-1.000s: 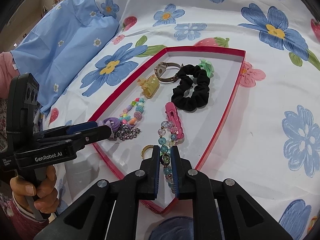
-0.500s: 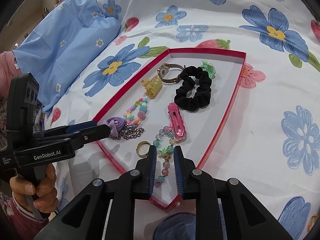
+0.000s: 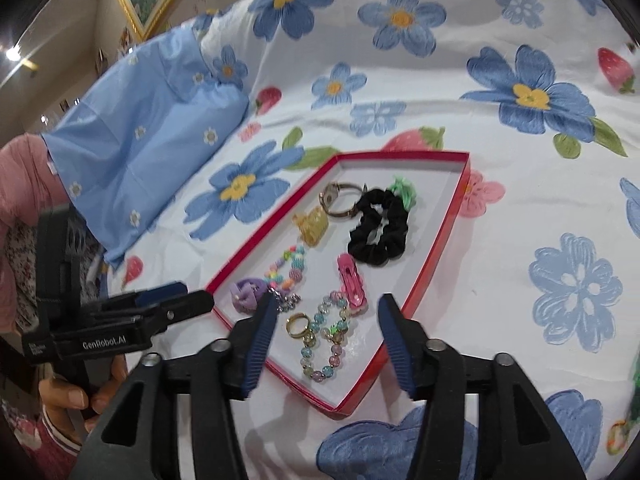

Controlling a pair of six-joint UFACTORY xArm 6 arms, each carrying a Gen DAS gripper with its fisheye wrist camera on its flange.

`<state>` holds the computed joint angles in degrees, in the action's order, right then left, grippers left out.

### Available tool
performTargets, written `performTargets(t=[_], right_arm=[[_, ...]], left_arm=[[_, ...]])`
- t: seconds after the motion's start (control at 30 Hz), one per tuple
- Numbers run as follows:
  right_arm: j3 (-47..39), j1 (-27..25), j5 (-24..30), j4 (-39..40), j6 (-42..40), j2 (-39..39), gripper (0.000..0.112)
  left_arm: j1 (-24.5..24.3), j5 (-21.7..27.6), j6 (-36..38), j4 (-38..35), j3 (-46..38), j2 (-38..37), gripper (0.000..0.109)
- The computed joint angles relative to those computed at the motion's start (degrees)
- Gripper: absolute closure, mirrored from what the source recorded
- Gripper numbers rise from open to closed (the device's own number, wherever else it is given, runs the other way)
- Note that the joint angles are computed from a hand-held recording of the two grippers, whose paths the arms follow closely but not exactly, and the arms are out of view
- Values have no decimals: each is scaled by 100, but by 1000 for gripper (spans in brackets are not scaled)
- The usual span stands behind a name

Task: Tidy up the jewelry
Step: 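Open both tools to release the items and lift away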

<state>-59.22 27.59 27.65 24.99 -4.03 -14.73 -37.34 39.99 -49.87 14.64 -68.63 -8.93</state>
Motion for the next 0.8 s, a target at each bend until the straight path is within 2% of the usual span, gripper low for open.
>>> performTargets(t=[0.13, 0.3, 0.43, 0.57, 0.67, 0.8], right_arm=[[299, 4, -280, 425, -200, -274, 43], [655, 17, -429, 676, -305, -604, 43], [864, 17, -392, 605, -258, -828, 42], [925, 31, -415, 58, 29, -1029, 41], [820, 47, -485, -510, 316, -1175, 29], [654, 101, -713, -1694, 909, -1324, 9]], left_arm=[[-113, -63, -439, 334, 223, -251, 21], [-306, 50, -912, 789, 405, -447, 20], [-416, 165, -1033, 851, 470, -517, 20], [-569, 409, -1180, 1164, 362, -589, 20], [-706, 632, -1277, 1586, 168, -620, 20], [-947, 986, -1414, 2311, -177, -561, 6]])
